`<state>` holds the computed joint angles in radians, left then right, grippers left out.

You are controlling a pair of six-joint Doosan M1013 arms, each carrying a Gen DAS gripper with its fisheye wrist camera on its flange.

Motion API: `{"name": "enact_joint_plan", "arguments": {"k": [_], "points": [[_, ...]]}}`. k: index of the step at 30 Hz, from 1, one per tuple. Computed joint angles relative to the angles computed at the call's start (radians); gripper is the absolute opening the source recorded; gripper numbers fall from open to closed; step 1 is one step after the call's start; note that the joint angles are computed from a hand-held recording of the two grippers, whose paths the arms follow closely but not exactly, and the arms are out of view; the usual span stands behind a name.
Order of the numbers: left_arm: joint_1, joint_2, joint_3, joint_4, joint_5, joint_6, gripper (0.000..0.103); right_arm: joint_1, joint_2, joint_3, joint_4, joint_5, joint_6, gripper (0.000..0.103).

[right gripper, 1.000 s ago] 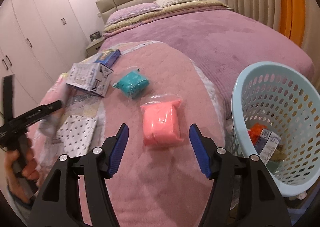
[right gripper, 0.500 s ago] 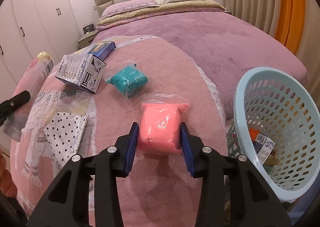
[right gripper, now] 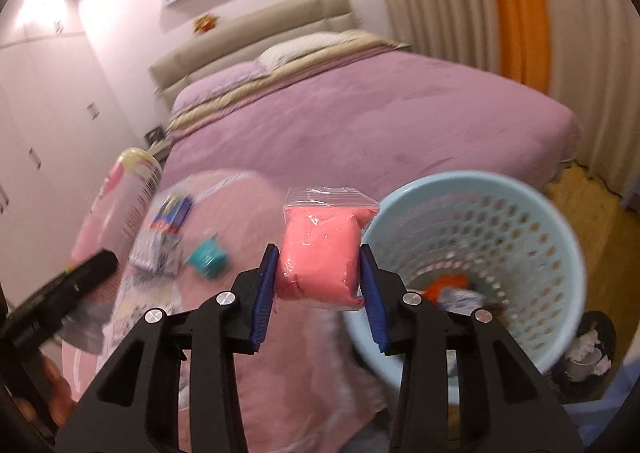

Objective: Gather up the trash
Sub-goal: 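Carry the pink bottle and pink clay packet to the blue basket and release both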

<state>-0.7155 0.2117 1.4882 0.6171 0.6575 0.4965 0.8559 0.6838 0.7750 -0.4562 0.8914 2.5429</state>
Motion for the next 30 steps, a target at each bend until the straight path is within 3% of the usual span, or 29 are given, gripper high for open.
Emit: {"name": "enact_joint_plan", "arguments": {"k": [10, 18, 27, 29, 30], "points": [[0.015, 0.155, -0.168, -0.367, -0.047, 0.317, 0.049, -0.049, -0.063, 0.103, -0.055, 0.046, 0.140, 0.037], [0.025, 0.211, -0.212, -0.487, -0.049, 0.404, 0.047, -0.079, -0.065, 0.127, -0.004, 0.084, 0.165, 0.037], [0.020, 0.259, -0.264, -0.542, -0.017, 0.463, 0.047, -0.088, -0.050, 0.126, 0.028, 0.120, 0.158, 0.037], [0.018, 0.258, -0.259, -0.538, -0.016, 0.463, 0.048, -0.091, -0.051, 0.132, 0.042, 0.119, 0.153, 0.039], [0.018, 0.254, -0.252, -0.541, -0.023, 0.462, 0.054, -0.092, -0.054, 0.138, 0.045, 0.115, 0.155, 0.043]]}}
